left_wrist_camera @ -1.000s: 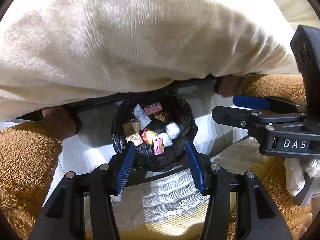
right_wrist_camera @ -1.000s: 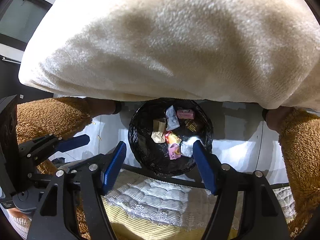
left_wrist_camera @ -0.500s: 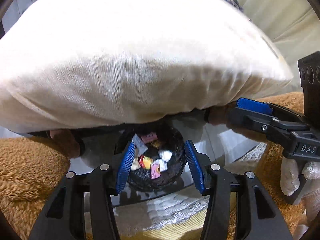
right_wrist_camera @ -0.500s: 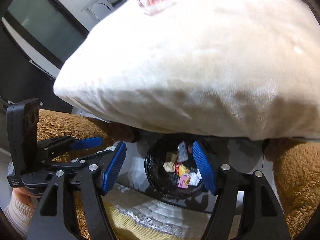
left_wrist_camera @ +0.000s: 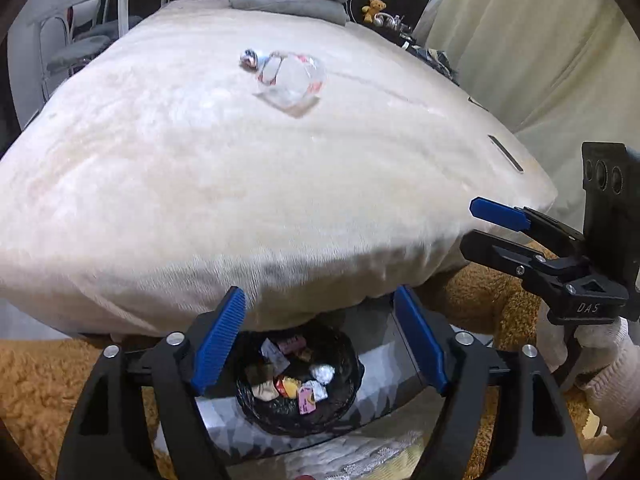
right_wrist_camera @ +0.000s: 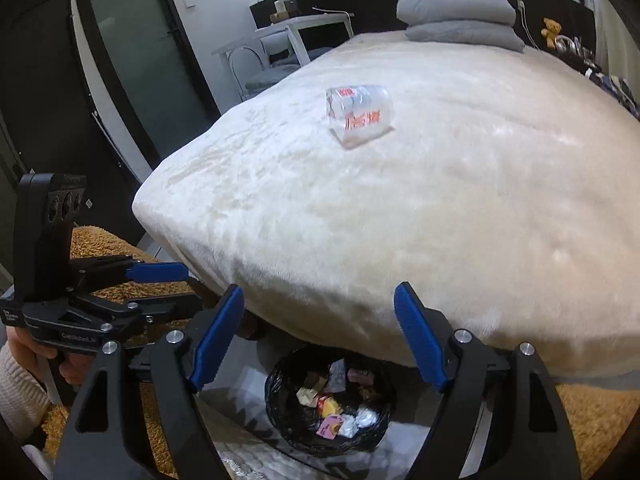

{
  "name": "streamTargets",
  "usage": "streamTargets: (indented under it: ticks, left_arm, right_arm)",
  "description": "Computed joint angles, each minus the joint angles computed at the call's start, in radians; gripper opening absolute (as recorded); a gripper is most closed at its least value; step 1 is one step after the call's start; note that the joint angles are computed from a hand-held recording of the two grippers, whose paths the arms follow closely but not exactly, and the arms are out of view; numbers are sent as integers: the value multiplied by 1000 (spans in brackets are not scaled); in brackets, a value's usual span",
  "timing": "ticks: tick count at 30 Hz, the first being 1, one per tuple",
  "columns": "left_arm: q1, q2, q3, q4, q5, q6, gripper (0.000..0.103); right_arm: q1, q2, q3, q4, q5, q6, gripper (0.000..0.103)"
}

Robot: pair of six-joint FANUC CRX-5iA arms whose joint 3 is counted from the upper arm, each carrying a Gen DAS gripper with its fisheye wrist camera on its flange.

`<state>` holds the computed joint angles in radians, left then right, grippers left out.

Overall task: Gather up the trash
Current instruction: 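Raise both open tools back over the bed toward the remaining trash, then grasp the clear plastic cup with the right tool while the left tool grasps the blue-white wrapper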

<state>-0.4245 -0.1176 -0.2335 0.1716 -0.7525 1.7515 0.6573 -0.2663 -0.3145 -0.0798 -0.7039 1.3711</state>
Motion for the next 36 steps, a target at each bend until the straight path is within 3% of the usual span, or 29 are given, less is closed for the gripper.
streamTargets:
  ticks: [3,10,13,16,26,36]
  left_arm:
    - [32,-17,-9,41,50,-47,97]
    - [104,-18,17,49,127,-51,97]
    - [113,-10,38,-10,172,-45,97]
    - [115,24,82,-53,161,-39,97]
    - [150,107,134,29,196,-171,97]
    - [169,160,209,-25,163,-153,97]
  right_arm:
    - [-35,21,39,-38,25,74,98]
    - [-94,137,175,-87,30,191,98]
    - [-120,184,235,-122,13,238,98]
    - [-144,247,304,-142,4,266,98]
    - [-194,432,527,-240,-99,357,98]
    - [-193,575,685,-228,-156,355,98]
